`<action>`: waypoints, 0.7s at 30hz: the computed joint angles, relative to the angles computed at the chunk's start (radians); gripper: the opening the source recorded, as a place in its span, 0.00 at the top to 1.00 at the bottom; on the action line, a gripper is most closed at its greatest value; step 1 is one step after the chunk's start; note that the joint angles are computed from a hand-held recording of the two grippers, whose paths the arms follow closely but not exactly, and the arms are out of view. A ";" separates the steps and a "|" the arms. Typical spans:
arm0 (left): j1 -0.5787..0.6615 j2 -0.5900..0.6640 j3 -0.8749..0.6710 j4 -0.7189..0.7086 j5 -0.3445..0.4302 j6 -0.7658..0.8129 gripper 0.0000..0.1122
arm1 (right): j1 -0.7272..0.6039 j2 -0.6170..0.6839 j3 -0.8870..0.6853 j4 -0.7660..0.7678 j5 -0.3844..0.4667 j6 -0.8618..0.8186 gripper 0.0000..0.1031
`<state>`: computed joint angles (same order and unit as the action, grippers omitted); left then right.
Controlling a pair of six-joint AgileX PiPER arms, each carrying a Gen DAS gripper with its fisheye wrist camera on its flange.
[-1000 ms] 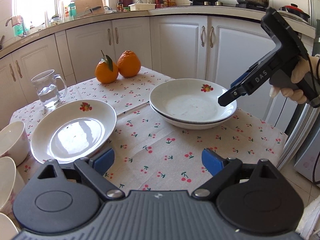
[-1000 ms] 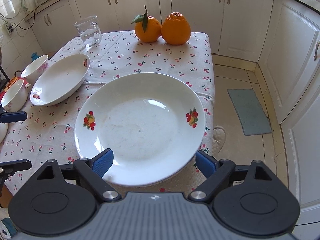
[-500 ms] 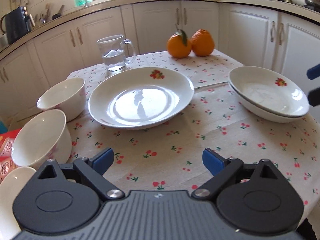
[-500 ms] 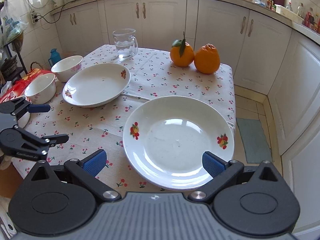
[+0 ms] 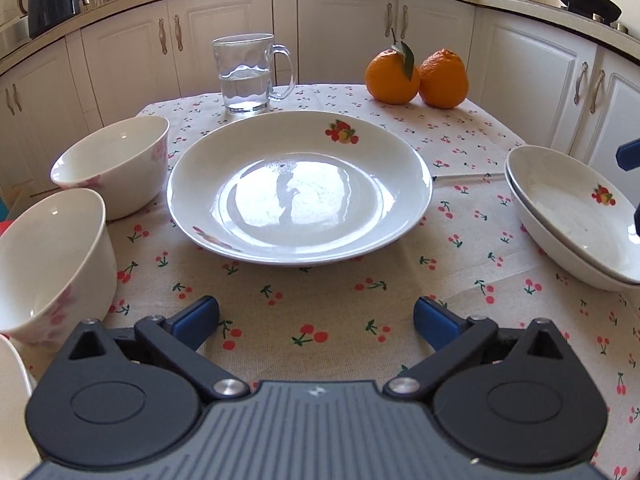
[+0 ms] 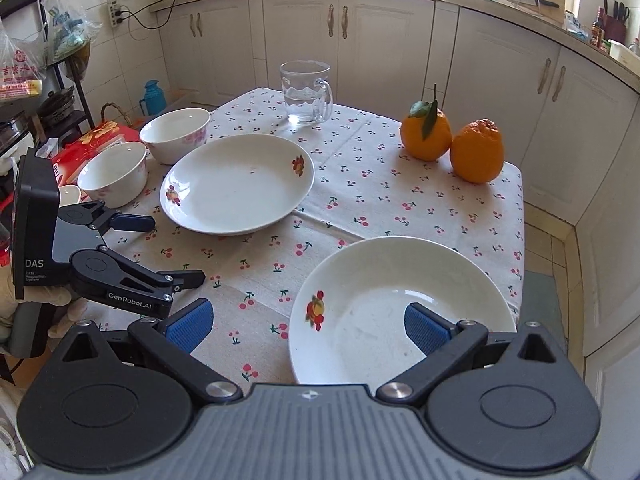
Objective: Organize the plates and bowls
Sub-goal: 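Open the right tool and withdraw it from the stacked plates, then move the right tool down to the rim of a white fruit-motif plate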
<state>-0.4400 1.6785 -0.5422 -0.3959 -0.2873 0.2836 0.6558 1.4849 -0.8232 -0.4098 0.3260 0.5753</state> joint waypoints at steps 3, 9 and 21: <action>-0.003 0.006 0.026 0.034 -0.055 -0.044 0.08 | -0.026 0.057 -0.070 0.138 0.000 -0.178 0.00; -0.003 0.005 0.023 0.009 -0.055 -0.032 0.08 | -0.070 0.194 -0.251 0.425 0.050 -0.578 0.00; 0.018 0.027 -0.023 -0.016 -0.018 -0.001 0.08 | -0.167 0.531 -0.700 0.805 0.281 -1.063 0.00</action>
